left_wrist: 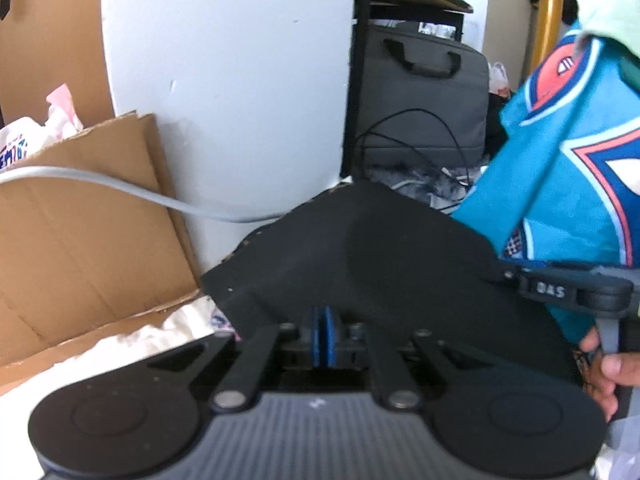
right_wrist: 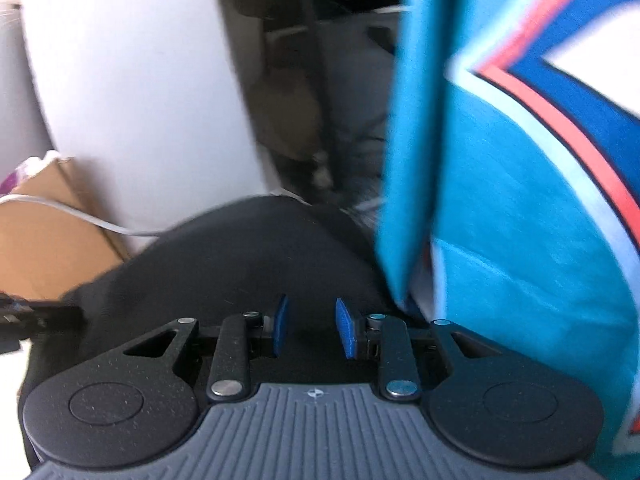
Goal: Fold clothes
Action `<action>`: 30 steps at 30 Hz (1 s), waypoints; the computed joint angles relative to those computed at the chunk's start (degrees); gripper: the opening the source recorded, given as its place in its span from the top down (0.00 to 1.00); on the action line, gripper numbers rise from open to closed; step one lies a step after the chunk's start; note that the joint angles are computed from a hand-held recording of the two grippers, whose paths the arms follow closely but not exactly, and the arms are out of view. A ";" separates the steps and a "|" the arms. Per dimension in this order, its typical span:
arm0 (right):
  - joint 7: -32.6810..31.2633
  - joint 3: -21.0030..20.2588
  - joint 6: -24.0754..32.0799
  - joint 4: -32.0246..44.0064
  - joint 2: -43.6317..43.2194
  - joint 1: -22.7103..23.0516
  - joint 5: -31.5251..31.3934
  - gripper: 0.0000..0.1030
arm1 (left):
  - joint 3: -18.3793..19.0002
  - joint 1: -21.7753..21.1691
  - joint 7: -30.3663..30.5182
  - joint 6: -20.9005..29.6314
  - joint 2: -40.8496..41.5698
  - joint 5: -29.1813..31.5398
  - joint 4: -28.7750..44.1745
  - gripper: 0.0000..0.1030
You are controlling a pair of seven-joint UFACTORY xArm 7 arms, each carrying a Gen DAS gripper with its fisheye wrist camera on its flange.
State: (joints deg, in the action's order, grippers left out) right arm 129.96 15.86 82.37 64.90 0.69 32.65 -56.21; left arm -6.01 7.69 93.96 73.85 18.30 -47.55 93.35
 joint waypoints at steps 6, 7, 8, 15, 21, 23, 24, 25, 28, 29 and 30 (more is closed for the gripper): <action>-0.98 -1.71 -3.51 -0.31 -0.30 -2.30 1.25 0.68 | 0.31 -0.09 -0.84 -0.84 -0.35 0.22 -0.41 0.94; -0.24 -1.90 -3.65 -0.68 -0.45 -2.73 2.07 0.68 | 0.33 -0.22 -1.42 -1.11 0.06 0.44 0.09 0.94; -0.26 -1.97 -3.62 -0.89 -0.36 -3.05 2.88 0.68 | 0.30 -0.37 -2.00 -1.40 0.55 0.80 0.62 0.94; -4.30 -1.74 0.60 2.25 1.84 -2.49 5.06 0.67 | -0.83 -2.26 -3.92 -7.25 0.37 2.24 -0.89 0.95; -3.92 -1.27 0.32 6.83 5.79 0.67 0.98 0.67 | -1.34 -3.52 -4.58 -9.89 0.29 2.25 -1.40 0.94; -4.63 -1.49 1.13 8.99 7.74 2.37 0.34 0.67 | -1.23 -3.05 -4.84 -9.54 0.02 2.01 -1.57 0.94; -4.96 -1.50 2.14 10.09 8.43 3.46 0.35 0.67 | -1.12 -2.62 -4.39 -9.25 -0.46 1.70 -2.12 0.94; -4.55 -1.64 2.51 10.44 8.62 4.40 0.20 0.66 | -0.99 -2.14 -3.33 -9.05 -1.19 1.29 -3.04 0.94; -1.13 -1.52 2.90 9.43 7.89 6.69 -0.08 0.59 | 0.12 -1.27 -2.35 -7.38 -3.41 1.39 -5.41 0.94; -0.46 -1.38 3.09 9.13 7.83 7.21 0.31 0.57 | 0.46 -0.93 -1.63 -7.20 -4.33 0.82 -6.51 0.94; 0.12 -1.24 3.09 8.70 7.69 7.62 0.88 0.57 | 0.83 -0.60 -0.73 -6.94 -5.21 0.12 -7.61 0.94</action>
State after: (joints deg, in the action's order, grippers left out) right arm 130.08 14.62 85.46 73.60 8.39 40.27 -55.34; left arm -5.19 7.08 93.23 66.91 13.09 -47.44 85.75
